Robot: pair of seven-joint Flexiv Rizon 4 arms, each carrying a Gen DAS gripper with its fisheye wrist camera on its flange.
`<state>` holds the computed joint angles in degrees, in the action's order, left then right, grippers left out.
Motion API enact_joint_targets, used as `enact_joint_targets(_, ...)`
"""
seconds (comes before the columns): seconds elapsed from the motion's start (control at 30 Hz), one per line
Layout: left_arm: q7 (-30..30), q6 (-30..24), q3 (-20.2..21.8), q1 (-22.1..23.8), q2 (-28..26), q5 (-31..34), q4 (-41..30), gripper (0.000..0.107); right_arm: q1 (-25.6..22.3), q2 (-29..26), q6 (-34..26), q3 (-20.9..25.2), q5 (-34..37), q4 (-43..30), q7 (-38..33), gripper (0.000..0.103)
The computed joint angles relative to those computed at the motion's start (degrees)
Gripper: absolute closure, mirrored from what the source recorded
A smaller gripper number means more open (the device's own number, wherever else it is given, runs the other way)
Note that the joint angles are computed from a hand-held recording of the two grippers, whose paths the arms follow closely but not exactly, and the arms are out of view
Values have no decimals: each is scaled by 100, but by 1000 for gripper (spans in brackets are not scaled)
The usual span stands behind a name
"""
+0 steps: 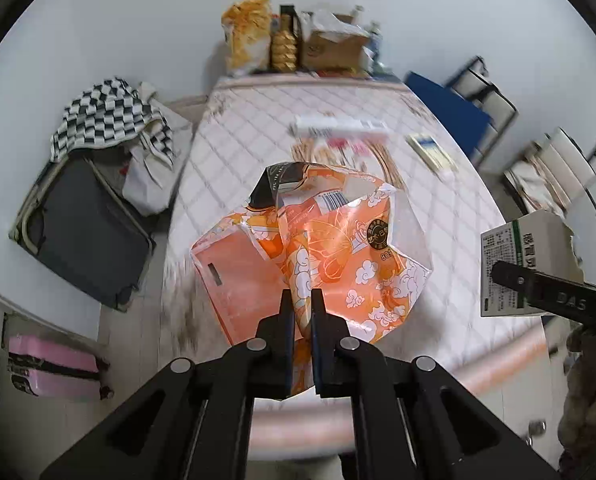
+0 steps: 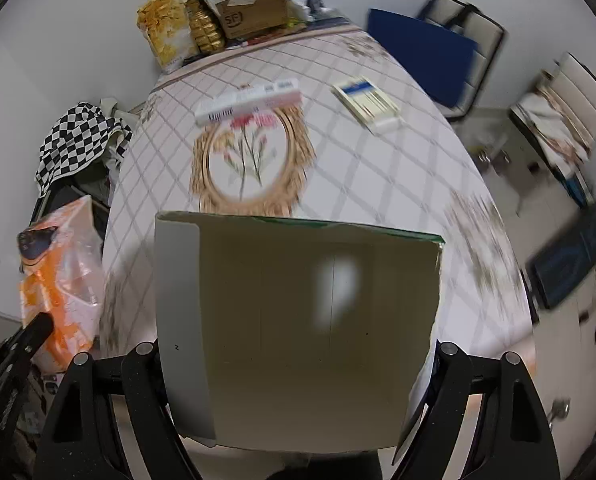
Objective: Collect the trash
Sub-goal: 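Carry the orange bag and green-white box to the bin and open both tools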
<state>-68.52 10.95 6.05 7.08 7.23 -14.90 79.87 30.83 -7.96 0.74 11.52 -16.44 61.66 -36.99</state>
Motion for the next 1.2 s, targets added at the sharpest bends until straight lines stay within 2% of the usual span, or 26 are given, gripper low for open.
enact_joint_targets(0.13, 399, -779, 345, 36, 706, -17, 666, 103, 74, 1065, -163, 478, 312, 1178, 777, 17)
enact_joint_targets(0.3, 709, -1983, 633, 188, 1431, 356, 1452, 102, 59, 2216, -118, 951, 1661, 2500, 1591, 17)
enact_joint_targets(0.4, 756, -2281, 647, 297, 1772, 753, 2137, 102, 74, 2758, 242, 1074, 2507, 3381, 1863, 17)
enact_joint_targets(0.47, 673, -2182, 615, 376, 1889, 918, 2651, 102, 103, 3062, 620, 1138, 3054, 4104, 1999, 17)
enact_joint_targets(0.57, 460, -1508, 511, 454, 1876, 1113, 3686, 102, 165, 3291, 1387, 1212, 3580, 5105, 2059, 17)
enact_joint_targets(0.63, 351, -1005, 468, 482, 1713, 1133, 4212, 102, 217, 3312, 2080, 1275, 3831, 5790, 2037, 17)
enact_joint_targets(0.7, 250, -276, 431, 479, 1416, 1011, 4764, 102, 289, 3170, 2992, 1332, 4041, 6453, 1939, 17)
enact_joint_targets(0.8, 342, 771, 373, 411, 749, 728, 5385, 101, 413, 2672, 4037, 1342, 3989, 7062, 1797, 17)
enact_joint_targets(0.93, 459, 2120, 238, 305, -117, 481, 5863, 97, 667, 1608, 5693, 1231, 4256, 7631, 1306, 17)
enact_joint_targets(0.97, 443, 2373, 208, 291, -308, 485, 5887, 94, 721, 1325, 6024, 1231, 4322, 7697, 1204, 17)
enact_joint_targets(1.0, 454, 2615, 222, 286, -444, 418, 5990, 77, 767, 1050, 6340, 1227, 4457, 7732, 1015, 17)
enact_joint_targets(1.03, 460, 2749, 253, 301, -520, 375, 6058, 36, 818, 677, 6716, 1248, 4683, 7715, 711, 17)
enact_joint_targets(1.07, 468, 2856, 268, 313, -611, 314, 6108, 14, 804, 427, 6918, 1269, 4748, 7678, 562, 17)
enact_joint_targets(1.1, 474, 2946, 295, 318, -609, 250, 6222, 4, 768, 136, 7096, 1308, 4855, 7576, 353, 17)
enact_joint_targets(1.2, 379, 2978, 427, 435, -531, 461, 6324, 4, 477, -581, 7423, 1630, 5375, 7229, -410, 15)
